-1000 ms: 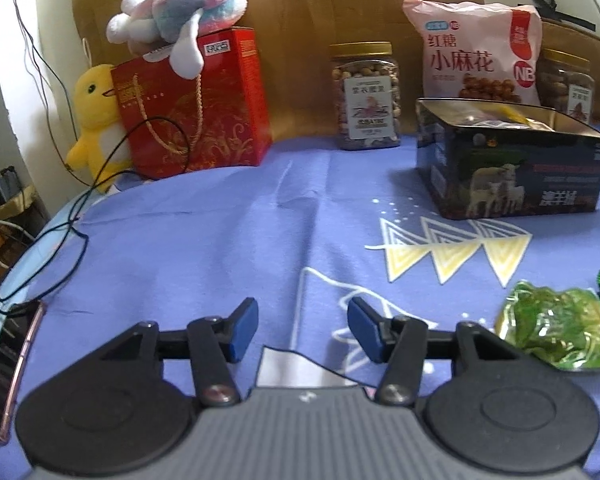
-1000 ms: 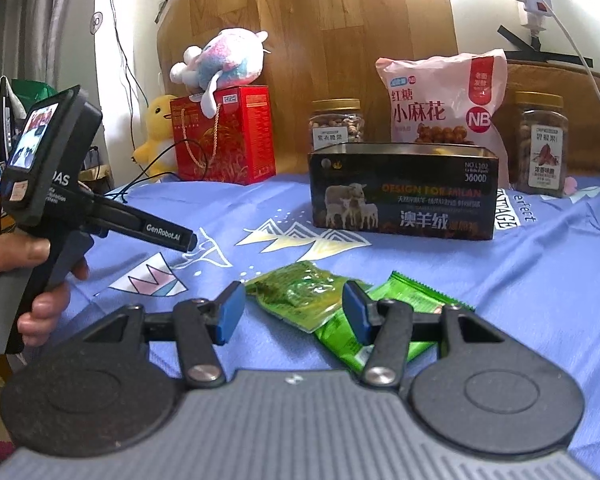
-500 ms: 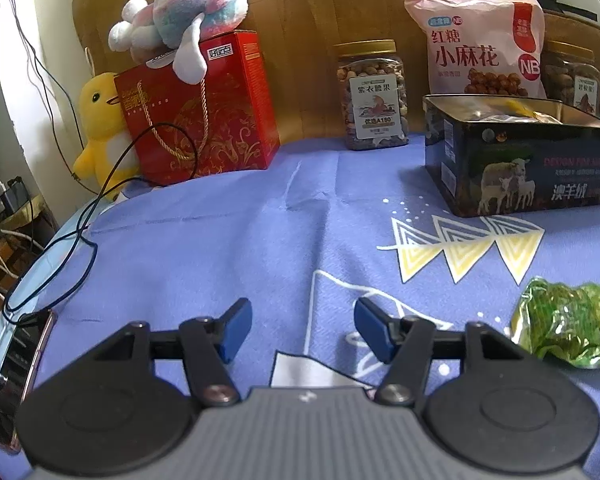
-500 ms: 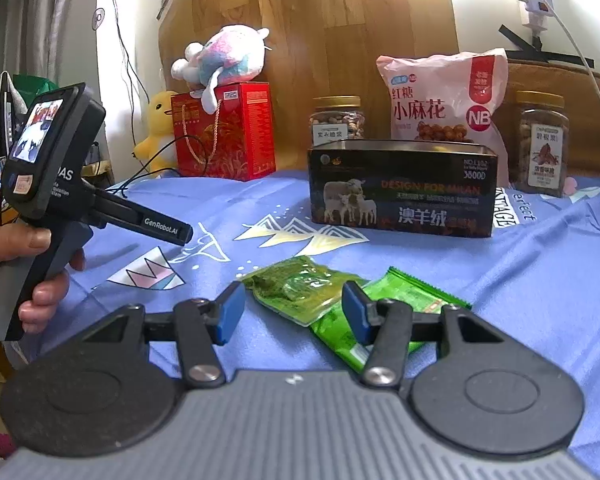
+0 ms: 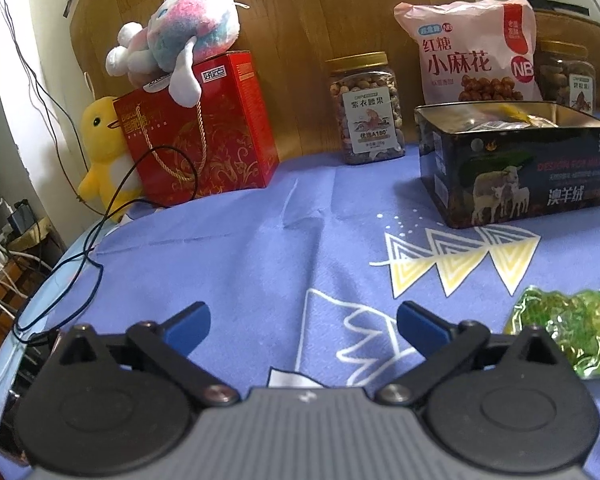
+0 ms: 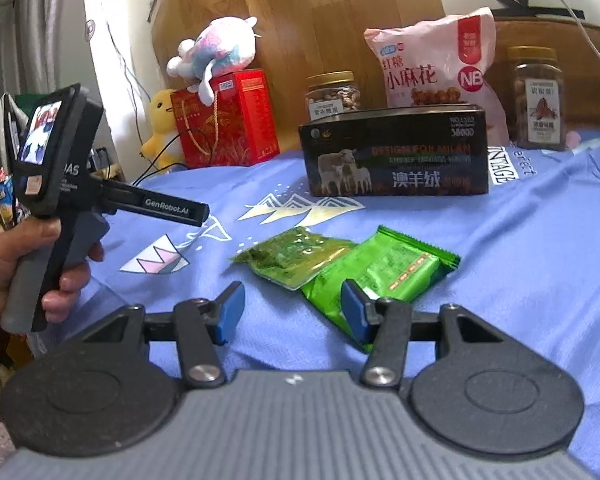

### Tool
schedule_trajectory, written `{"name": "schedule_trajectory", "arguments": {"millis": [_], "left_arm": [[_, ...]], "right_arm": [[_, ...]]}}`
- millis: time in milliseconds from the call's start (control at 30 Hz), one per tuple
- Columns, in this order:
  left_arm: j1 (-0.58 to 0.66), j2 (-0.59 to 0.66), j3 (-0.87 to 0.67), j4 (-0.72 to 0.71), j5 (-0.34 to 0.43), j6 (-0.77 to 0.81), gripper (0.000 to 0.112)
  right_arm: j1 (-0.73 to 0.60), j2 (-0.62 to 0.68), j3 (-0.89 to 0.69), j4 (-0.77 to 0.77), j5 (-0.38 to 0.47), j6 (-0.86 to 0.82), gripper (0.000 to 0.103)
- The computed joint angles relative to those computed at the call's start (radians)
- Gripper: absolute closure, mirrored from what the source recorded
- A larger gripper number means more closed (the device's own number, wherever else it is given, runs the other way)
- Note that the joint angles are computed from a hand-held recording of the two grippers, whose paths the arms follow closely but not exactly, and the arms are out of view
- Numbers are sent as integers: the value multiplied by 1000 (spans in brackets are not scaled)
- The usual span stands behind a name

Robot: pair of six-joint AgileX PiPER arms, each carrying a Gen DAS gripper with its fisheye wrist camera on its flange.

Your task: Organize snacks

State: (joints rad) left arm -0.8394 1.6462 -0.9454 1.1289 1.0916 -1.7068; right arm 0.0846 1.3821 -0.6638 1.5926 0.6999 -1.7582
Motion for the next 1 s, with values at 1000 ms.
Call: {"name": "schedule_trajectory", "arguments": {"millis": [1000], "left_arm": [[249,-249,144,-341,-728,421,44]], "right_arm": [[41,27,-64,-115,-19,123,46]]}}
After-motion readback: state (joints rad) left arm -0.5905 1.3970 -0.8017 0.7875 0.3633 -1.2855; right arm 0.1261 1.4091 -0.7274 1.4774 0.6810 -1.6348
